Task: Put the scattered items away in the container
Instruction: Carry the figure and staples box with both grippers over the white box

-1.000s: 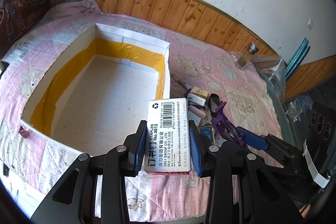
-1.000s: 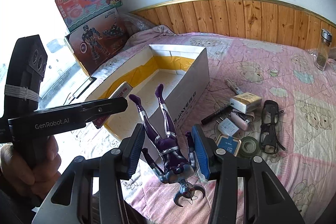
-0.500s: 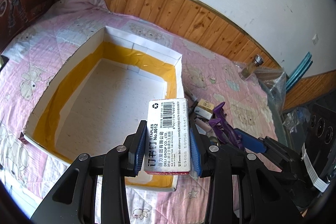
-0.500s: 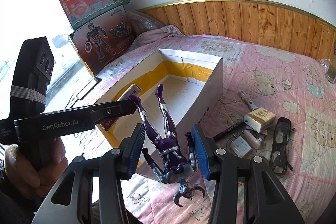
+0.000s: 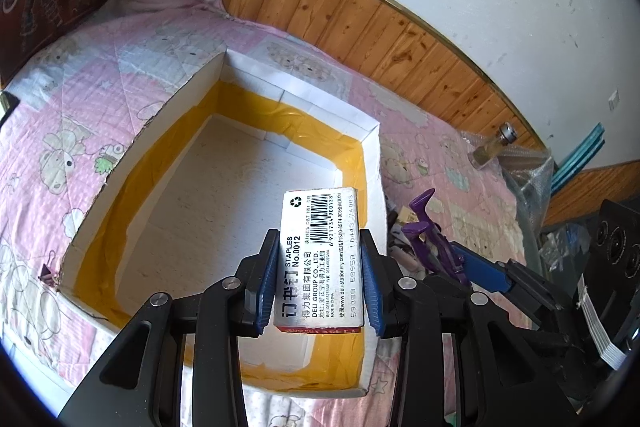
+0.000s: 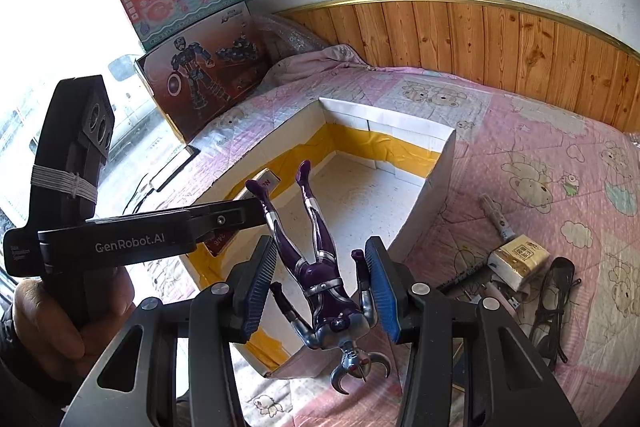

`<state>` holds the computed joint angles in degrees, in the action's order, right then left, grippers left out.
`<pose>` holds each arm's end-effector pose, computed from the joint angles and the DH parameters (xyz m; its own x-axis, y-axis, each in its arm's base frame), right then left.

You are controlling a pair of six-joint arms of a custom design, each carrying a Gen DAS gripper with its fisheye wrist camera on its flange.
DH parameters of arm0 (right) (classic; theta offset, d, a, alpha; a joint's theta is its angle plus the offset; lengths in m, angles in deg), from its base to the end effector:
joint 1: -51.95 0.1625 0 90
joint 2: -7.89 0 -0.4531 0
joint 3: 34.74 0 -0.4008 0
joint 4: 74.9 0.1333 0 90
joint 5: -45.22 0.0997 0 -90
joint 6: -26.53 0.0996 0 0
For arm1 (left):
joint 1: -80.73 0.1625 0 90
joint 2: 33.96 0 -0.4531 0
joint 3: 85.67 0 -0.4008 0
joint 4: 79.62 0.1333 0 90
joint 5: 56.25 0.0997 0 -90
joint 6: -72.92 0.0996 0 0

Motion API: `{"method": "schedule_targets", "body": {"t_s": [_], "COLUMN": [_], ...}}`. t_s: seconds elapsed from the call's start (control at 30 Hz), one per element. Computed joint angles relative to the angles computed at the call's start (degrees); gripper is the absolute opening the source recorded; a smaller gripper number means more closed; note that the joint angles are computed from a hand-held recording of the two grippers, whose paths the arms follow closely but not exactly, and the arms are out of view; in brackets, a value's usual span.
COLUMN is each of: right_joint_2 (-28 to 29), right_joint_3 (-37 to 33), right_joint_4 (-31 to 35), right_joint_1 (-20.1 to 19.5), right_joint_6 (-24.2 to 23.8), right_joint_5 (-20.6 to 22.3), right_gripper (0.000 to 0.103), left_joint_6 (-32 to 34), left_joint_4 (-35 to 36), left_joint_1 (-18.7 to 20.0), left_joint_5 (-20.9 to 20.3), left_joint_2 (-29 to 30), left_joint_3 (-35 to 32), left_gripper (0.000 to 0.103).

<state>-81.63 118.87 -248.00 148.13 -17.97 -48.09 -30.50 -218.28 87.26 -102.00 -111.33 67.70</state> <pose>0.1597 -0.2901 0.1935 -0.6380 -0.7222 0.2672 -0.7697 0.6082 -0.1941 -0.2271 -0.2301 0.1066 -0.9134 -0.2719 -0.3029 0.0256 0.7042 -0.7095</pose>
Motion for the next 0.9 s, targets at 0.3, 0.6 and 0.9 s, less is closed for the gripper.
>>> {"method": "schedule_targets", "body": {"t_s": [0.3, 0.6, 0.9], "right_joint_2": [5.48, 10.16, 13.93], "right_joint_3": [-2.32, -4.42, -6.40], "right_joint_4": [-1.90, -3.30, -4.14], "right_joint_1": [1.28, 2.37, 3.29], "right_joint_6": [0.96, 1.45, 1.44], "right_joint_5": [-0.72, -1.46, -1.95], "right_gripper": [0.048, 0.048, 0.048], "left_joint_6": [3.76, 7.61, 11.40], "left_joint_4": [-2.12, -4.33, -5.54], "left_joint_1": [4.13, 8.18, 11.96], "left_joint_5": [0.62, 1.30, 2.02], "left_joint_2": [-0.92, -1.27, -1.32], "left_joint_3": [0.31, 0.04, -0.72], "left_gripper": [0.039, 0.039, 0.039]}}
